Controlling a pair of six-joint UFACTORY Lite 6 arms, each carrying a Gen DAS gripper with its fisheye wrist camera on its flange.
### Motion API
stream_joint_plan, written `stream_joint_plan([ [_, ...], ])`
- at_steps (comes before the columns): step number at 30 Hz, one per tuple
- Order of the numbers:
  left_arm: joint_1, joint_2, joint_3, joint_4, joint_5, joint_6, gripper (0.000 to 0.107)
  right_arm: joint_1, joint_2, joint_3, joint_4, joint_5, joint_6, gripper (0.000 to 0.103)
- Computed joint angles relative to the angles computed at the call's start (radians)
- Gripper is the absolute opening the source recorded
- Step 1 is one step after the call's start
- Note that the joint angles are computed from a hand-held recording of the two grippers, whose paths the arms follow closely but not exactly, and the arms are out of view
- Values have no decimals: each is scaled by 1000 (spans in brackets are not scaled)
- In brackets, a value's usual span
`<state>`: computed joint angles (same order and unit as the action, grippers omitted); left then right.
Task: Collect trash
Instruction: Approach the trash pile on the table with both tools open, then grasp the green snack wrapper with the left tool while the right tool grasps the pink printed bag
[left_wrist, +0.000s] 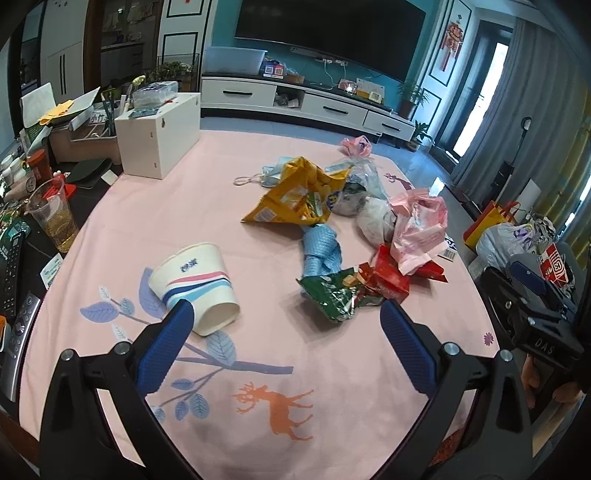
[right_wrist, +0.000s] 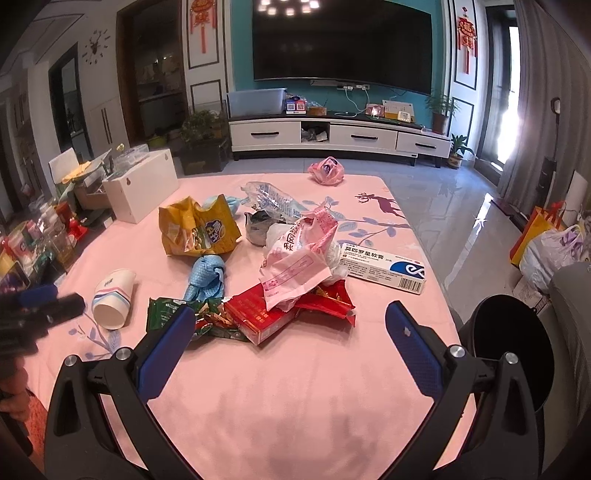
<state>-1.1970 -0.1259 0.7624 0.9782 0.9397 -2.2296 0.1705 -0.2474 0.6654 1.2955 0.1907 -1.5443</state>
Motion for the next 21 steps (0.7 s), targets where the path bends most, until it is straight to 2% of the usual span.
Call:
stream_joint_plan([
  [5, 10, -79, -72, -33, 54, -1, 100, 11, 22, 13, -63, -4, 75, 100],
  [9, 73, -210, -199, -61, 15, -24, 100, -6, 54, 29, -17, 16, 46, 100],
  [12, 158, -300, -302, -60, -85, -36, 100, -30, 92, 46, 46, 56, 1, 100],
  [14, 237, -327, -363, -35, -193, -52, 100, -36, 126, 62, 57, 81, 2, 100],
  [17, 354, -291, -411, 35, -358, -102, 100, -29, 206, 108, 5, 132, 77, 100],
  [21, 465, -183, -410, 110, -460, -154, 100, 27, 337, 196, -52, 188, 206, 99],
])
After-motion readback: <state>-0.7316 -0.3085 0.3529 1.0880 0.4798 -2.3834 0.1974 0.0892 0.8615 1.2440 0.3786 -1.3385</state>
